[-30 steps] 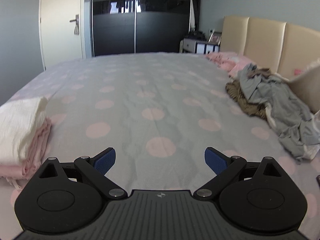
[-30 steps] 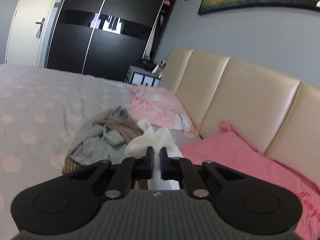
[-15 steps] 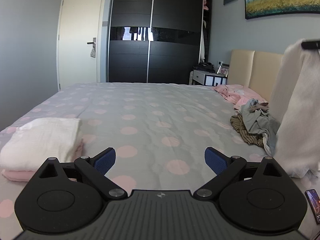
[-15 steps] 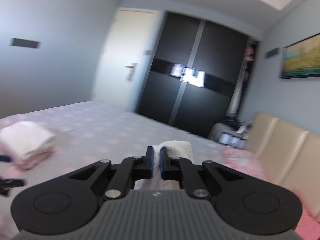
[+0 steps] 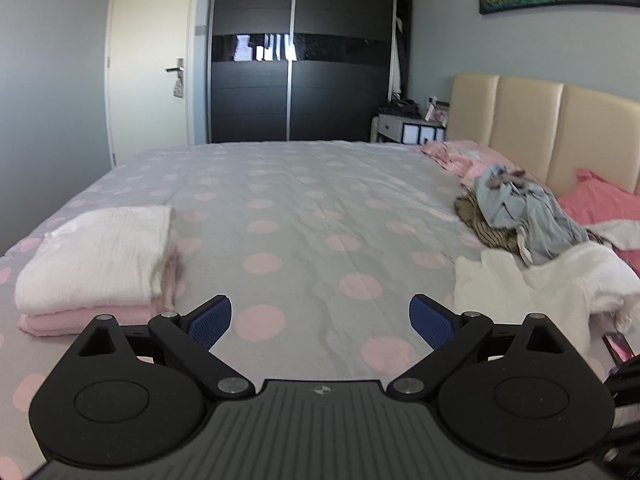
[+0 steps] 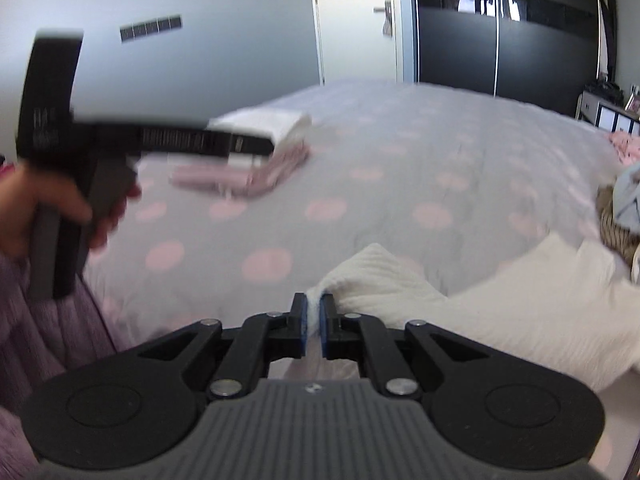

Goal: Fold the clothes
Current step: 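Pull the white shirt out and lay it flat on the bed with the right gripper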

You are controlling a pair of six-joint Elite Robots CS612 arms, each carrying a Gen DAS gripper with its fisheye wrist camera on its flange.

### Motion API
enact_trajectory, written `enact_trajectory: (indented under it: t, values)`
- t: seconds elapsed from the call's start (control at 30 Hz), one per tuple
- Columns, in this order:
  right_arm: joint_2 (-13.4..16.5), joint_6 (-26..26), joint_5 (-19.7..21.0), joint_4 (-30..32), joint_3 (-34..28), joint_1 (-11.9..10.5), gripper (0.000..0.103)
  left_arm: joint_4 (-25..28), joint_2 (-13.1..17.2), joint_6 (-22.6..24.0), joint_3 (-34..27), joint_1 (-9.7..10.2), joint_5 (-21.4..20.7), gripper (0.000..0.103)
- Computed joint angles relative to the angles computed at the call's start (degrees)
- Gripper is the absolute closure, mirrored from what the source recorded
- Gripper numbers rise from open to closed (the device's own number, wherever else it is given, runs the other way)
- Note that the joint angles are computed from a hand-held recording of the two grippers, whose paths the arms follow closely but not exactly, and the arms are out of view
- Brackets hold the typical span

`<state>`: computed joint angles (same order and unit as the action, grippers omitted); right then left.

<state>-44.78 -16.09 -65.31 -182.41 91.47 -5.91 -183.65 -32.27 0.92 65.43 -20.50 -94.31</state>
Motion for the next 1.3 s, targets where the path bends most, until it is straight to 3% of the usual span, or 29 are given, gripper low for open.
enact_trajectory:
  t: [0.13,0.23,0.43,0.77,0.9,1.07,1.3]
  values:
    - [-0.47,-1.85,-1.45,3.39,0.94,-0.25,0.081,2.55,-0.26,2.21,0.77,-0.42,-3.08,0.005]
    - [-0.92,-2.11,-1.47,2.34,1.68,-0.85,0.068,4.40,-0.27,3.47,0.92,-0.88,-5.02,0.005]
    - [-0.75,-1.63,-4.03,-0.52,1.82,-1.87,0.060,7.46,0.10,5.91,0.71,-1.78,-7.57,0.005]
    - [0.40,2.44,-15.64,2.55,0.05,-4.27,0.058,11.34,1.49,8.20,-2.06,-3.23,-8.97,0.006]
    - [1.29,0.53,-20.04,2.59,-2.07,-6.00,0.055,12.76,2.61,8.12,-4.40,-3.65,-9.56,0.006]
    - [3.01,-3.26,-29.42,1.21,-5.04,-7.95,0.047,14.50,4.12,9.03,-7.38,-4.18,-9.64,0.005]
    - [6.81,-8.59,-40.65,-1.68,-9.39,-10.24,0.046,17.48,6.41,9.38,-11.61,-4.72,-7.33,0.005]
